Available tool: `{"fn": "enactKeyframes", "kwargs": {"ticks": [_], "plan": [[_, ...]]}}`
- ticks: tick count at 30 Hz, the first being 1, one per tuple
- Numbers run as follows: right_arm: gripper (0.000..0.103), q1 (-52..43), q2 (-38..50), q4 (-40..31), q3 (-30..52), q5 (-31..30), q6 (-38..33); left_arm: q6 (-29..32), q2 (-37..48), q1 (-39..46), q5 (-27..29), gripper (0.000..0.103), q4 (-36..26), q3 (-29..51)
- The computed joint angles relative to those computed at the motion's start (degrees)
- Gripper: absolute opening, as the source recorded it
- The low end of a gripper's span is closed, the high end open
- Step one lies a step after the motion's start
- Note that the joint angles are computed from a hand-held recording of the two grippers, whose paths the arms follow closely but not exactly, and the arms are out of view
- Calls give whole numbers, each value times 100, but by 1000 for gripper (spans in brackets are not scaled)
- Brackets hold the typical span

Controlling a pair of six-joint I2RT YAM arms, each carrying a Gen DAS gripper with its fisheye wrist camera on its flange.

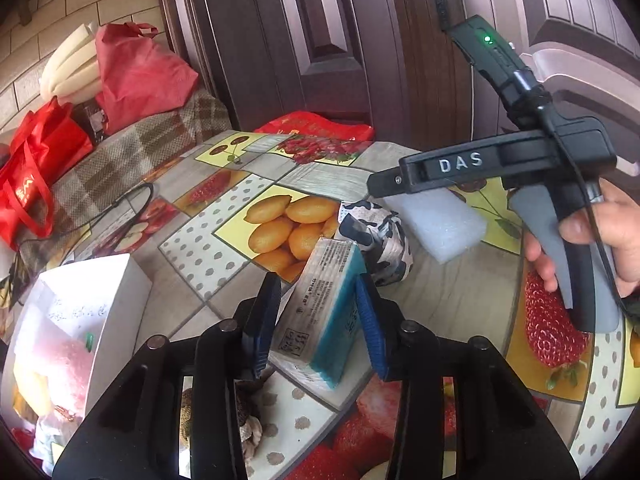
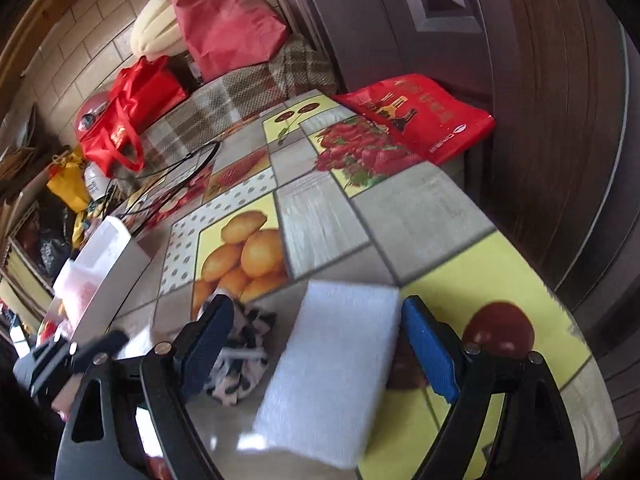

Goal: Organize soft objects
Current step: 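Grasp the blue tissue pack with the left tool while the right grasps the white foam pad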

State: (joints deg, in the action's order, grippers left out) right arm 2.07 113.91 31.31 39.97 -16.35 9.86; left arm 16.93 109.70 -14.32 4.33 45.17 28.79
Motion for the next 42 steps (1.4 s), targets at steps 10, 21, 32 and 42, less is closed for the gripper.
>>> {"fn": "enactKeyframes", "kwargs": {"ticks": [10,21,32,42], "plan": [[86,190,-582,-195,-714,841,-602,28,126,-128,-270,51,-651,390],[32,716,-428,-303,-538,1527,-999,-7,59,-42,-174,29,-339,204],[31,623,-346,-344,-368,1146,-915,-18,-3,18,-111,28,-229,133],[19,614,-810,2290,-1911,1130,-794,-406,-108,265,73,25,1156,-551]]}}
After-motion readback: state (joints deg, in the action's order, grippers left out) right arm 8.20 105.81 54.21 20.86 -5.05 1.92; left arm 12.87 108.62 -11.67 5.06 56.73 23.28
